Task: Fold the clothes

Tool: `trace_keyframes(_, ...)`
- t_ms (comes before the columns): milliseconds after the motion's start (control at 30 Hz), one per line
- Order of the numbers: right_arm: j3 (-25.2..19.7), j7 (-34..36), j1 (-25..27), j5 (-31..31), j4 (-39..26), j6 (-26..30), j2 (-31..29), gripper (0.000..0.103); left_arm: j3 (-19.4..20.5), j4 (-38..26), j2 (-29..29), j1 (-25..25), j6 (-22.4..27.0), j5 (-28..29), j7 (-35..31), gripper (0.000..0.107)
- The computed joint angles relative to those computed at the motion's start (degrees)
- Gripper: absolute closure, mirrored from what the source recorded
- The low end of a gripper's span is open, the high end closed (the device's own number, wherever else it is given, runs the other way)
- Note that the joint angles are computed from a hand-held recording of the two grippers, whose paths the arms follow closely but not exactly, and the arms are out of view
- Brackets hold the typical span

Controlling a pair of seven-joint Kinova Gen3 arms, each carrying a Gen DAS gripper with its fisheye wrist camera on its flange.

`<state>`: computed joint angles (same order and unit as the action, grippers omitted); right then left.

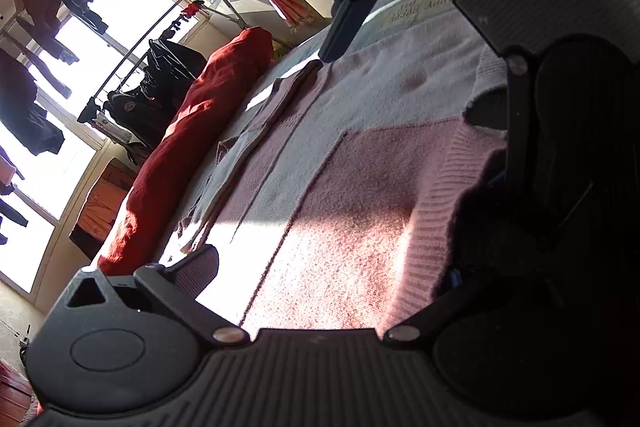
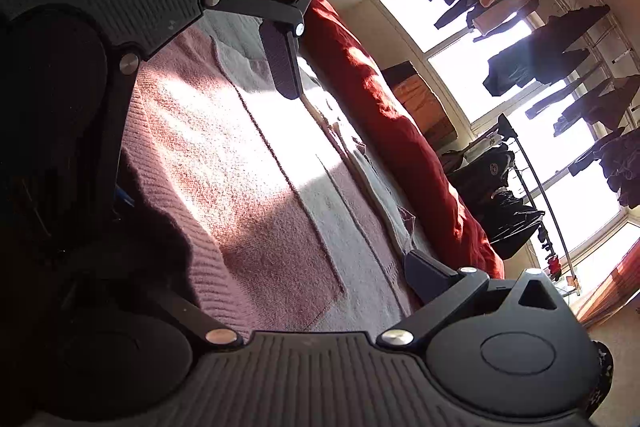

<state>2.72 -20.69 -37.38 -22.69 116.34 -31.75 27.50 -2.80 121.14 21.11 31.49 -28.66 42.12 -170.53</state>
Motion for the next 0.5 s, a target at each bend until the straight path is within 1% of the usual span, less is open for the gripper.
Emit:
trace_keyframes(67,1.2,0.8,-0.8,-2.1,0.6,-0.9,0.3,0.000,-0.6,0.7,-0.7,0.1,-0.4,1.1,-0.4,0.005)
trace_keyframes(133,1.9,1.5,-1.0,-4.0,1.8,-3.1,0.7,0.000,-0.7,1.4,-1.4,-0.2,-0.7,2.3,-0.6,0.005)
trace_keyframes(200,1.7,1.3,-0.3,-5.0,3.3,-4.9,0.6,0.000,-0.5,2.0,-1.8,-0.5,-1.3,3.4,-1.1,0.005)
trace_keyframes(300,1.9,2.4,0.6,-6.6,4.6,-5.6,-0.1,0.000,-0.1,2.5,-2.2,-1.0,-1.7,5.4,-1.8,0.005)
trace_keyframes(367,2.5,4.3,0.7,-7.9,5.3,-6.0,-0.4,0.000,0.3,2.7,-2.3,-1.5,-1.8,6.4,-1.8,0.005)
trace_keyframes(500,2.8,7.6,1.8,-7.8,6.5,-5.9,-1.2,0.000,0.9,3.4,-2.5,-2.1,-2.6,7.2,-2.0,0.005)
